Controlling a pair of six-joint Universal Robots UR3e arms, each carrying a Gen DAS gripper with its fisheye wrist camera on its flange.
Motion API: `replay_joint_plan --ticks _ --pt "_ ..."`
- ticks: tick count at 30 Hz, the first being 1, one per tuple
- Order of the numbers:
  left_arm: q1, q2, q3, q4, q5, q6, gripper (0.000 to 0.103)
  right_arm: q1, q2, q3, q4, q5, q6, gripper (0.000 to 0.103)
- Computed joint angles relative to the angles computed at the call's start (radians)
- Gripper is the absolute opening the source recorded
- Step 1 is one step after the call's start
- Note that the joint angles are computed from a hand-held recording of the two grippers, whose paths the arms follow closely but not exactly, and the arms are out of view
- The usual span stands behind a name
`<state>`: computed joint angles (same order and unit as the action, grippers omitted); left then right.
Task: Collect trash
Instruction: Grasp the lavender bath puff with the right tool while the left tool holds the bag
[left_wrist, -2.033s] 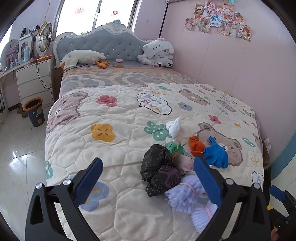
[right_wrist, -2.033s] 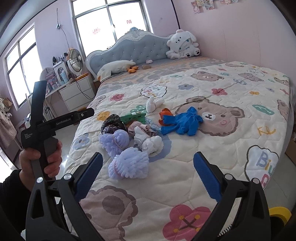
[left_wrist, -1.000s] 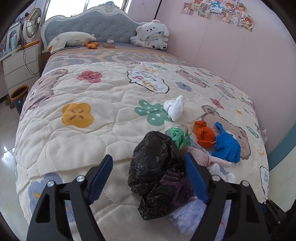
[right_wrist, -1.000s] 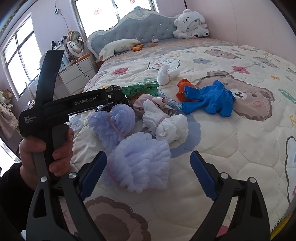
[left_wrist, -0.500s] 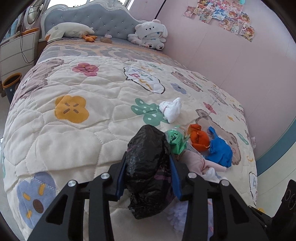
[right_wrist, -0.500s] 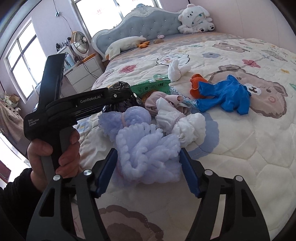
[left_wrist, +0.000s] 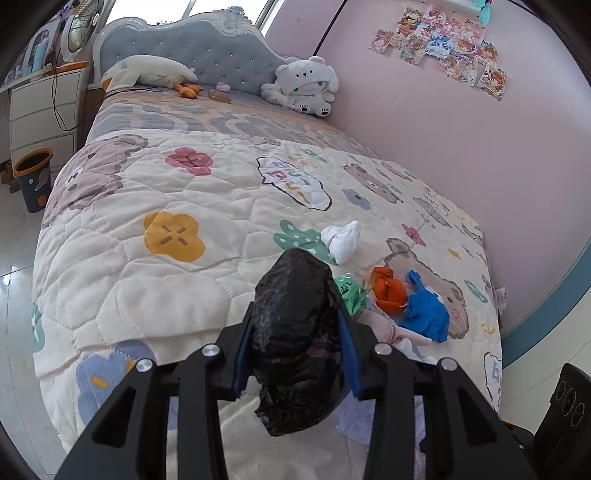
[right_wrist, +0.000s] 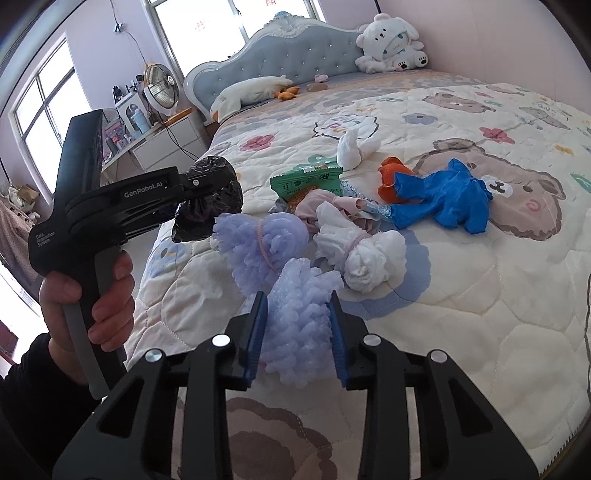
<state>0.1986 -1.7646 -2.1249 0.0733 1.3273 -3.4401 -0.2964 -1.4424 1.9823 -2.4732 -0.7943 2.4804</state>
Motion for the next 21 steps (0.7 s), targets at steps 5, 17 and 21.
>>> replay_joint_plan --ticks 5,17,21 --pt "-0.012 0.067 -0.041 -0.006 0.025 0.007 0.037 -0.043 -0.087 0.054 0.044 0.03 -0.043 0.03" --pt "-0.068 0.262 -0.116 -0.077 0.091 0.004 0.037 -0.192 -0.294 0.092 0.261 0.123 -0.16 0.03" --pt "-0.109 0.304 -0.12 -0.107 0.118 -0.007 0.037 -0.252 -0.353 0.083 0.352 0.149 -0.204 0.031"
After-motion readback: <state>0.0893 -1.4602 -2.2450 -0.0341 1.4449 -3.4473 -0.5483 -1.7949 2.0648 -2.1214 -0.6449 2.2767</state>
